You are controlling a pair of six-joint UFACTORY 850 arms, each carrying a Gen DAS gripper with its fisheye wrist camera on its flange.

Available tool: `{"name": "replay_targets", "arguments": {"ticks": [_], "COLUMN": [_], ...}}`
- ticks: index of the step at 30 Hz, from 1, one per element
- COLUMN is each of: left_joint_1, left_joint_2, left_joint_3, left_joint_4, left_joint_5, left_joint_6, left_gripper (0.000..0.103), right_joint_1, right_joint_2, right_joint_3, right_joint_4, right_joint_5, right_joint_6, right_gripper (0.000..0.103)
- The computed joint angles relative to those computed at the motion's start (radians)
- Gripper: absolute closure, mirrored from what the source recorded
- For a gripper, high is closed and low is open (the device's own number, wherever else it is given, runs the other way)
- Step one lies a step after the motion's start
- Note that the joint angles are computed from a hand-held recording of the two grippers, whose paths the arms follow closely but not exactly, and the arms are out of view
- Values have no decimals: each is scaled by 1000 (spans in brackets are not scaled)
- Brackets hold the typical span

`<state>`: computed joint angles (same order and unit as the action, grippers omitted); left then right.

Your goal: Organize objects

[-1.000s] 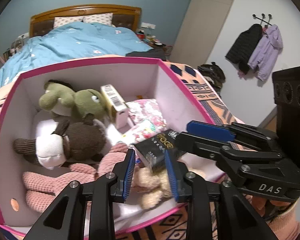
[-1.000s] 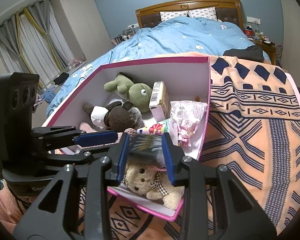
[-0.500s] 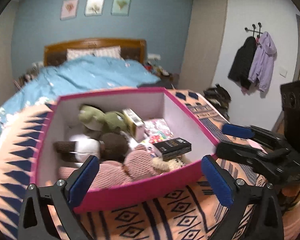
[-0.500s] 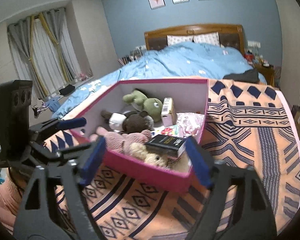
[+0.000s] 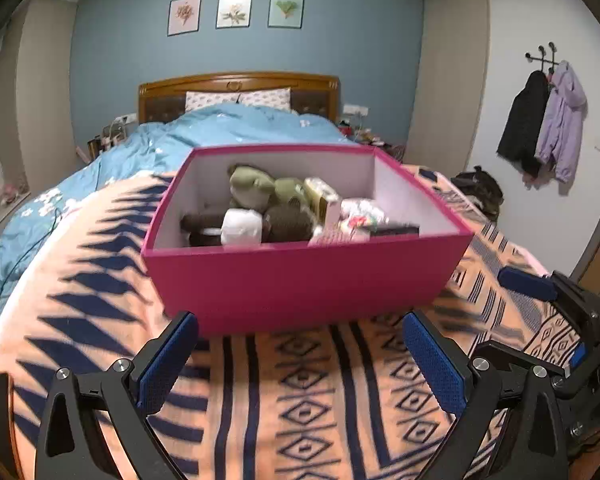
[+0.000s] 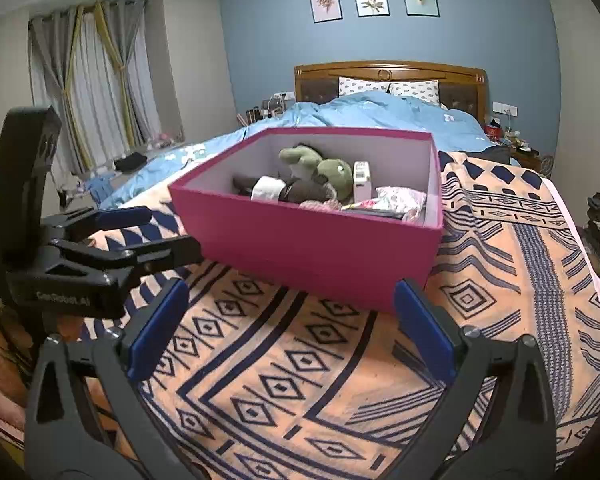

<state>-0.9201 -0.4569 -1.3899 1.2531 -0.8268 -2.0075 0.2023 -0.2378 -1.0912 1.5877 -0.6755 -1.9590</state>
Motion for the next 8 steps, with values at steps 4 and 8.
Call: {"name": "replay_targets", "arguments": {"ticks": [4, 8], "left_joint_1": [-15, -26], "left_joint_2": [0, -13], "left_joint_3": [20, 16], "left_joint_4": [-25, -51], "left_joint_5": [-17, -46], "left_joint_6": [-18, -8], "left_gripper": [0, 0], "right_joint_1": [7, 14], "right_joint_2": [1, 2], "right_joint_3": [13, 22], "right_joint_4": [0, -3], "right_joint_5": [6, 21], "right_joint_6": [0, 5], "right_gripper": [0, 0]}}
